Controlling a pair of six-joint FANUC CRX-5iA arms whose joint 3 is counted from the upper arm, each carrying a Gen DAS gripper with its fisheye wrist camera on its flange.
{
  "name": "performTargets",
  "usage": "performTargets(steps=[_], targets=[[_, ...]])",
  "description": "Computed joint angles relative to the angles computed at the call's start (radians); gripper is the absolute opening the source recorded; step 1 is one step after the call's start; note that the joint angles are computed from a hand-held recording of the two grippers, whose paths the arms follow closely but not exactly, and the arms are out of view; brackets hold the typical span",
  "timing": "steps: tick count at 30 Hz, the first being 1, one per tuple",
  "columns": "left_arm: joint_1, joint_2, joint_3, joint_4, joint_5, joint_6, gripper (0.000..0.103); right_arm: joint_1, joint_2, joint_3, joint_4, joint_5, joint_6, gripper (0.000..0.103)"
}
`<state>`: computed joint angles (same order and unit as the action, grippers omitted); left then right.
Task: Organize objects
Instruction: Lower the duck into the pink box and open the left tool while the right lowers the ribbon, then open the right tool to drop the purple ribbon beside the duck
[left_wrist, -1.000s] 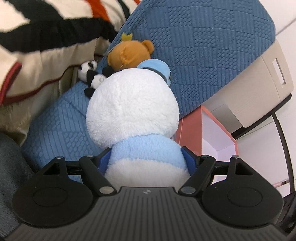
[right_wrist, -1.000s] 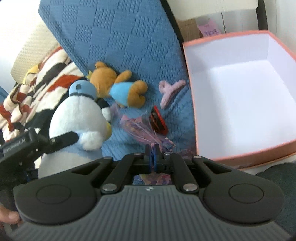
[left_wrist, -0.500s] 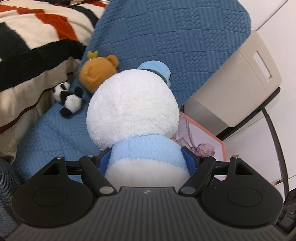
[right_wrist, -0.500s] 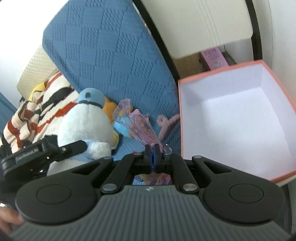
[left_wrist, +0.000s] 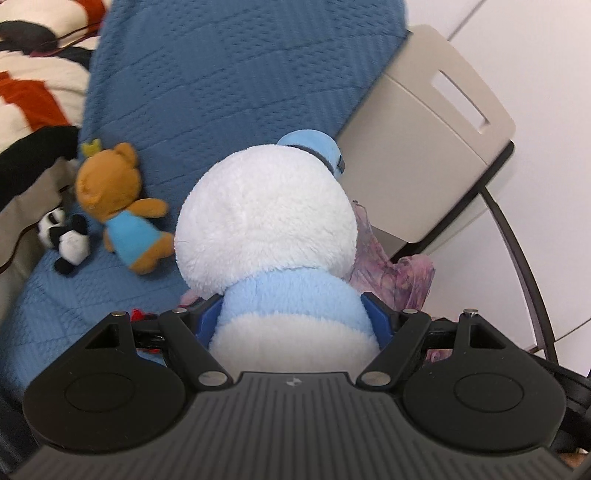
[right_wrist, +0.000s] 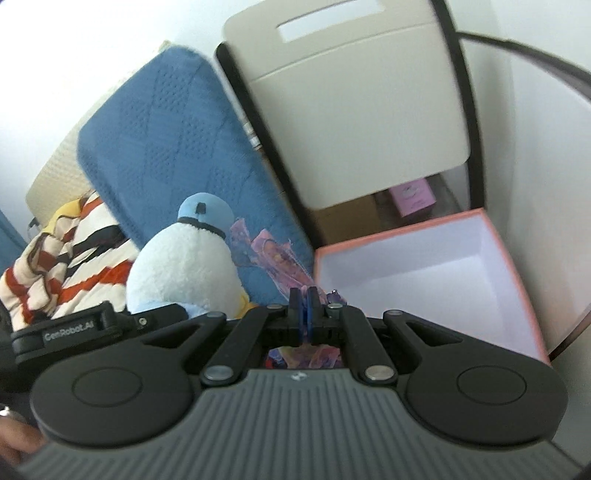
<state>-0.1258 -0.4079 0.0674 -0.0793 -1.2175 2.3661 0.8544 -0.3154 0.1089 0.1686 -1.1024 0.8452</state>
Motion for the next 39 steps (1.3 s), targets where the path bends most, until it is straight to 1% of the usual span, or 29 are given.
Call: performTargets(steps=[7,10,12,15,18,22,24,27,32,33,36,37,38,39], targets=[[-0.075,0.116,0.047,-0.020,0.050,0.022,0.081,-0.084,-0.007,-0.059,0.011,0.013,0.039,0.006],[-0.111,0.176,0.070,-0.037,0.061,0.018,0.081,-0.124,-0.005,-0.088,0.001,0.008,0.065,0.006],[-0.128,0.216,0.080,-0.030,0.067,0.008,0.081,-0.151,-0.004,-0.113,-0.008,0.011,0.082,0.006],[-0.124,0.255,0.058,0.016,0.108,-0.009,0.081,-0.201,0.011,-0.132,-0.049,-0.001,0.112,0.006],[-0.134,0.311,0.064,0.029,0.123,-0.017,0.080,-0.249,0.031,-0.147,-0.097,-0.007,0.163,0.006],[-0.141,0.361,0.061,0.039,0.136,-0.056,0.079,-0.299,0.059,-0.160,-0.155,-0.009,0.216,0.006],[-0.140,0.382,0.059,0.050,0.140,-0.077,0.076,-0.309,0.069,-0.172,-0.171,-0.008,0.235,0.006],[-0.128,0.411,0.048,0.084,0.151,-0.111,0.066,-0.310,0.082,-0.197,-0.167,-0.009,0.239,0.006],[-0.103,0.420,0.011,0.122,0.170,-0.132,0.066,-0.311,0.106,-0.208,-0.176,-0.011,0.258,0.008],[-0.101,0.419,0.008,0.124,0.169,-0.136,0.066,-0.322,0.123,-0.195,-0.181,-0.011,0.266,0.008],[-0.099,0.408,0.002,0.124,0.163,-0.129,0.066,-0.322,0.129,-0.191,-0.171,-0.017,0.254,0.009],[-0.094,0.401,-0.006,0.129,0.168,-0.130,0.066,-0.322,0.131,-0.186,-0.172,-0.022,0.252,0.010],[-0.092,0.392,-0.013,0.131,0.171,-0.128,0.066,-0.325,0.137,-0.175,-0.182,-0.032,0.251,0.016],[-0.094,0.385,-0.008,0.127,0.164,-0.124,0.067,-0.333,0.129,-0.162,-0.196,-0.054,0.253,0.035]])
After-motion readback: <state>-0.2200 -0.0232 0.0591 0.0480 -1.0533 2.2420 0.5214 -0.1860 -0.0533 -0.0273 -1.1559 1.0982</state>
